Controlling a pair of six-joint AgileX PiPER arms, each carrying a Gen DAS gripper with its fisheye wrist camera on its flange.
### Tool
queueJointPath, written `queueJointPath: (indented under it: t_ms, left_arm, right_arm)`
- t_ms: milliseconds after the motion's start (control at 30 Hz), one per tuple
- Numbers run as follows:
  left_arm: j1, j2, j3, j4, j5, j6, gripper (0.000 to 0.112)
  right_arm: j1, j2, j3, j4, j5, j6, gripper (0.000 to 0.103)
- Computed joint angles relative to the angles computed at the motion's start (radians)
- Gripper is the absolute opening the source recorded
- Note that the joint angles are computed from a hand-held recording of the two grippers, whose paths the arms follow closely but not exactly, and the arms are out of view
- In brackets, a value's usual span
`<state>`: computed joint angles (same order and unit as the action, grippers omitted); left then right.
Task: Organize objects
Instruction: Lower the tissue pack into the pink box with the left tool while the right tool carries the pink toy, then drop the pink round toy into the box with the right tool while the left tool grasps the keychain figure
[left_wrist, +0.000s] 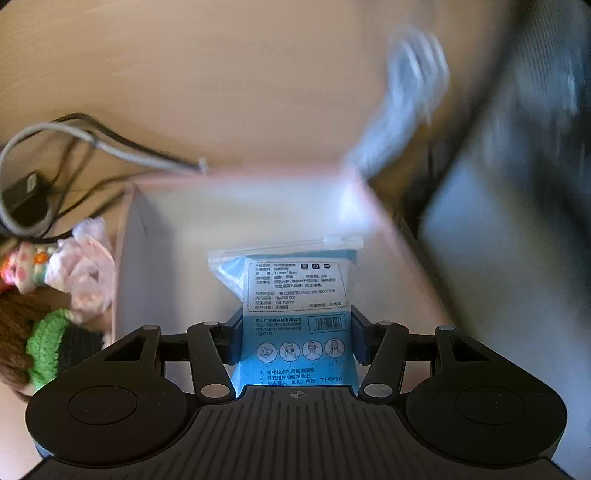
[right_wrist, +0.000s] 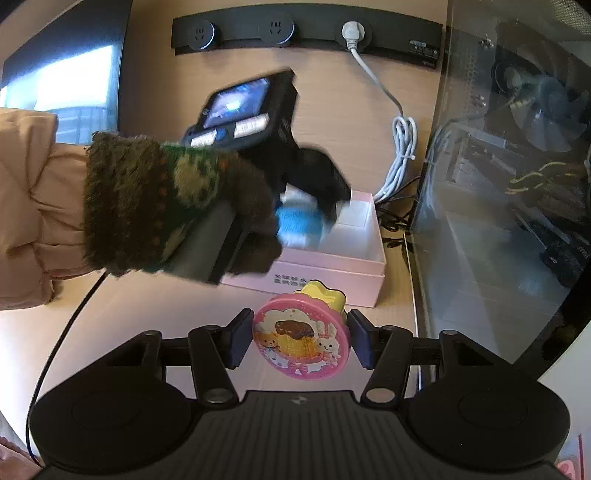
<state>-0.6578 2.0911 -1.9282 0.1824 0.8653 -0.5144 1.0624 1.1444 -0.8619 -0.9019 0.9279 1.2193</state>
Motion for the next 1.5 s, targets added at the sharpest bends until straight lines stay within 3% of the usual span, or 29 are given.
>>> queueJointPath:
  t_ms: [33, 167, 433, 533, 600, 667, 700, 767, 867, 933, 1000, 1133, 1333, 1500]
  left_arm:
    - [-0.021, 0.007, -0.011, 0.044, 0.035, -0.001, 0.058]
    - [-0.007, -0.075, 0.103, 0.023, -0.022, -0.016, 0.058]
    - [0.099, -0.463, 0.537, 0.04, -0.349, -0.163, 0.054]
    - [0.134, -0.604, 0.695, 0.109, -0.401, -0.225, 0.054]
    - [0.148, -0.691, 0.791, 0.146, -0.391, -0.241, 0.054]
    - [0.146, -0.781, 0.855, 0.193, -0.32, -0.257, 0.054]
    - [0.154, -0.83, 0.908, 0.226, -0.292, -0.269, 0.054]
    - [0.153, -0.955, 1.009, 0.289, -0.218, -0.3, 0.054]
    - [0.192, -1.131, 1.154, 0.354, -0.092, -0.346, 0.053]
    - [0.297, -1.252, 1.237, 0.268, -0.028, -0.292, 0.053]
    - [0.475, -1.335, 1.29, 0.112, -0.011, -0.137, 0.053]
    - [0.741, -1.362, 1.336, -0.153, -0.073, 0.14, 0.053]
    - [0.684, -1.212, 1.348, -0.149, -0.259, 0.103, 0.053]
    - [0.632, -1.098, 1.348, -0.032, -0.318, -0.04, 0.053]
  right_arm:
    - [-0.012, -0.006, 0.005, 0.012, -0.011, -0.016, 0.055]
    - [-0.083, 0.004, 0.019, 0.054, -0.091, -0.074, 0.055]
    - [-0.179, 0.033, -0.024, 0.049, -0.169, -0.116, 0.055]
    - [-0.26, 0.091, -0.098, 0.035, -0.224, -0.135, 0.055]
    - [-0.311, 0.167, -0.179, -0.037, -0.271, -0.1, 0.055]
    - [-0.377, 0.277, -0.295, -0.159, -0.331, -0.014, 0.058]
    - [-0.404, 0.334, -0.358, -0.193, -0.342, 0.003, 0.071]
    - [-0.414, 0.444, -0.49, -0.232, -0.285, 0.034, 0.079]
    - [-0.421, 0.461, -0.517, -0.14, -0.345, 0.009, 0.084]
    - [-0.39, 0.451, -0.465, -0.117, -0.363, 0.025, 0.087]
    - [-0.321, 0.438, -0.395, -0.122, -0.34, 0.062, 0.087]
    - [-0.207, 0.444, -0.295, -0.046, -0.304, 0.078, 0.087]
    - [-0.088, 0.473, -0.29, -0.025, -0.21, 0.084, 0.087]
    - [-0.033, 0.478, -0.309, -0.064, -0.134, 0.037, 0.087]
